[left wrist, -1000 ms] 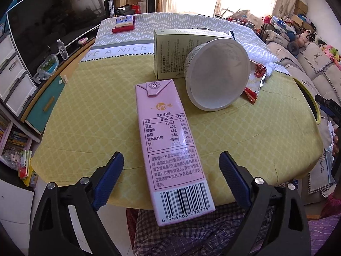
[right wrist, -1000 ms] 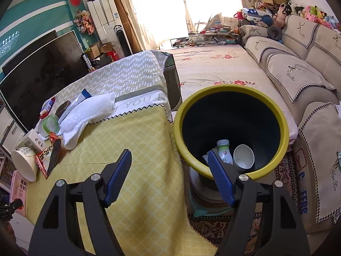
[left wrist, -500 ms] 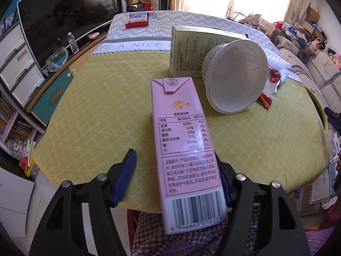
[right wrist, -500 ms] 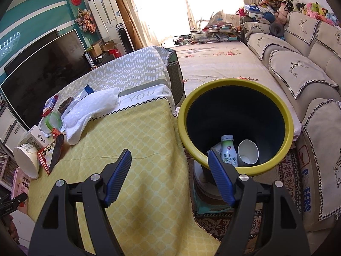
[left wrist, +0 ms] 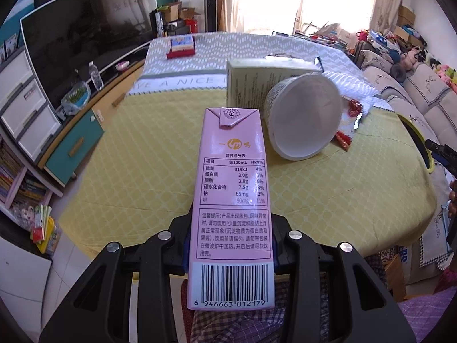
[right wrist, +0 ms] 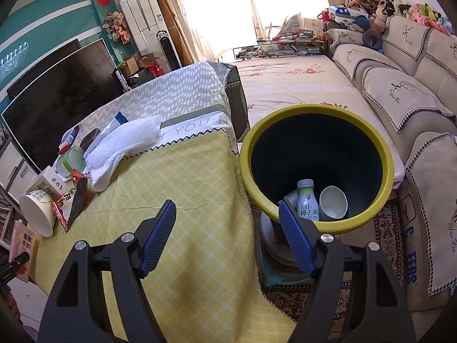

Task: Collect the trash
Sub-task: 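Carry the pink carton over the bin and open the left tool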

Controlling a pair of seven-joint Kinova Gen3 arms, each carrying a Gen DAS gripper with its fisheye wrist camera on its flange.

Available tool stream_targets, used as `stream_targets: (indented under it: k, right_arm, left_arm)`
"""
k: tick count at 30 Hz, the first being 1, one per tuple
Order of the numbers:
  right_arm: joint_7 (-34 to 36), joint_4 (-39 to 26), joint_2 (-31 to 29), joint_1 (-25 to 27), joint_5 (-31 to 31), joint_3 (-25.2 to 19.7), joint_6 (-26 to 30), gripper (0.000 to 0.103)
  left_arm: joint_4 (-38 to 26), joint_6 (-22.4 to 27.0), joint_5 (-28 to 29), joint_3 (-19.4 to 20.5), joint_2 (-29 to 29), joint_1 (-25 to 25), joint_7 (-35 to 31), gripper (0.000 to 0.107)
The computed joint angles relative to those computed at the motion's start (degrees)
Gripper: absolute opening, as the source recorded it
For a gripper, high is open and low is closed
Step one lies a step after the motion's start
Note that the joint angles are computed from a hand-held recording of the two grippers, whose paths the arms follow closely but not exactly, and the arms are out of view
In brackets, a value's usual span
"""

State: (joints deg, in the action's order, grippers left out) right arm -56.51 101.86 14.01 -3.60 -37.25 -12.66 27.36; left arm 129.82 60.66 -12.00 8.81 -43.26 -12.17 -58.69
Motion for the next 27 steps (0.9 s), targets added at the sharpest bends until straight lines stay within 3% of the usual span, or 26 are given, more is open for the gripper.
stream_targets:
  k: [4,9,16,20,24,27]
  right_arm:
    - [2.01,1.04,-0.49,1.75,-2.39,-0.37,-0.49,0.070]
    - [3.27,2.24,-1.08,3.23,-4.18,0.50,-1.09,0.071]
    - [3.54,4.25,-2.60,5.25,-4.39,2.39,-2.54,0.071]
    - [4.71,5.00,-2.95,7.26,-5.99,3.33,-2.75,0.071]
    - [5.54,5.27,-2.65,9.17,-7.07,4.27,-2.51,0.071]
    - [5.75,5.11,-1.95,10.44,-7.36,4.86,-1.83,0.071]
  left_arm:
    - [-3.13,1.33,-0.38,1.58,-0.85,2.47,0.18,0.039]
    - [-5.60,-3.18,0.93,2.94,4.38,6.03,-0.50,0.039]
    - [-11.34,-15.50,-1.77,-0.96,20.69,22.27,0.59,0.039]
    - [-18.67,-20.59,1.03,-0.61,31.31,24.70,-6.26,0.039]
    - [-28.16,-21.74,4.32,5.25,41.93,21.22,-12.23,0.039]
    - [-35.86,-21.80,4.24,3.88,49.89,24.62,-14.09,0.039]
